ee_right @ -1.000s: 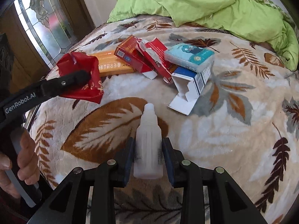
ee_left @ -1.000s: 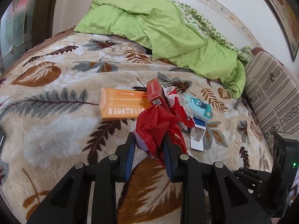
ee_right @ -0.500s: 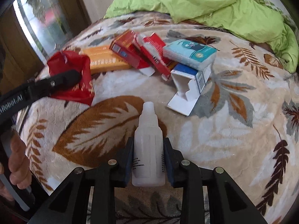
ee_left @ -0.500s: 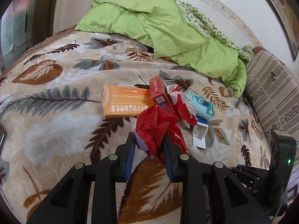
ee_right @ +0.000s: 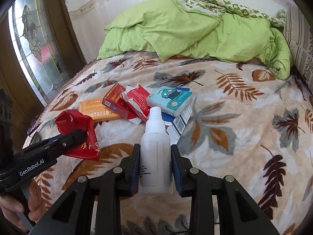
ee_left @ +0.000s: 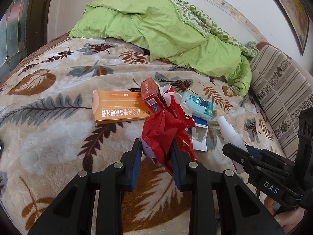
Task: Collect trash
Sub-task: 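Hold the red wrapper and white bottle lifted above the bed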
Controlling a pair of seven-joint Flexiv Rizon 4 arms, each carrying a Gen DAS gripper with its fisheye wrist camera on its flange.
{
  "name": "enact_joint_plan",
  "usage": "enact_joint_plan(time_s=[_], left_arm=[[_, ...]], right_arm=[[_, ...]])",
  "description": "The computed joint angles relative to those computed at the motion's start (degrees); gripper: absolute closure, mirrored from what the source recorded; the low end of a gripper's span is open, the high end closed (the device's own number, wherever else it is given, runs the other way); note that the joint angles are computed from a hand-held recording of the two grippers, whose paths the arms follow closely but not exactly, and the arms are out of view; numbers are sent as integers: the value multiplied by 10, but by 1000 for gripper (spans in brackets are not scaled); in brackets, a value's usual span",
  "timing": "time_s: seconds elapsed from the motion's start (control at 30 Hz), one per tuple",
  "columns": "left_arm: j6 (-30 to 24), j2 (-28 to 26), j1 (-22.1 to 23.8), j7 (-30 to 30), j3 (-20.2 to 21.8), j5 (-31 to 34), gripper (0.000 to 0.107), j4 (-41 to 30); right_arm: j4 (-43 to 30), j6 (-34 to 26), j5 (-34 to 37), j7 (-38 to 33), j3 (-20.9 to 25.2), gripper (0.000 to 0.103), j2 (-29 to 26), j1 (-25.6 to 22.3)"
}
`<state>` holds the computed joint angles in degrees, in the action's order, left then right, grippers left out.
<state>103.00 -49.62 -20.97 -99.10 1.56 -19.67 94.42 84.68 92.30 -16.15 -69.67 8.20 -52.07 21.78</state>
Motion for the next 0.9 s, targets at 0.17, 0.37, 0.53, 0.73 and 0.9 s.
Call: enact_joint_plan(time_s=[0.17, 0.37, 0.53, 0.73, 0.9], left_arm=[[-4, -2, -7, 2, 6, 1, 80, -4], [-6, -3, -11, 1, 11, 1, 80, -7], [-6, -3, -10, 0, 9, 2, 80, -7], [-6, -3, -10, -1, 10, 2, 80, -7], [-6, -3, -11, -2, 10, 2, 80, -7]], right_arm=[[11, 14, 0, 2, -16, 71, 4, 10], [13, 16, -2, 2, -12, 71, 5, 7], [16, 16, -2, 3, -12, 71, 6, 8], [15, 16, -3, 3, -10, 71, 5, 7], [14, 14, -4, 1, -6, 71, 4, 5]])
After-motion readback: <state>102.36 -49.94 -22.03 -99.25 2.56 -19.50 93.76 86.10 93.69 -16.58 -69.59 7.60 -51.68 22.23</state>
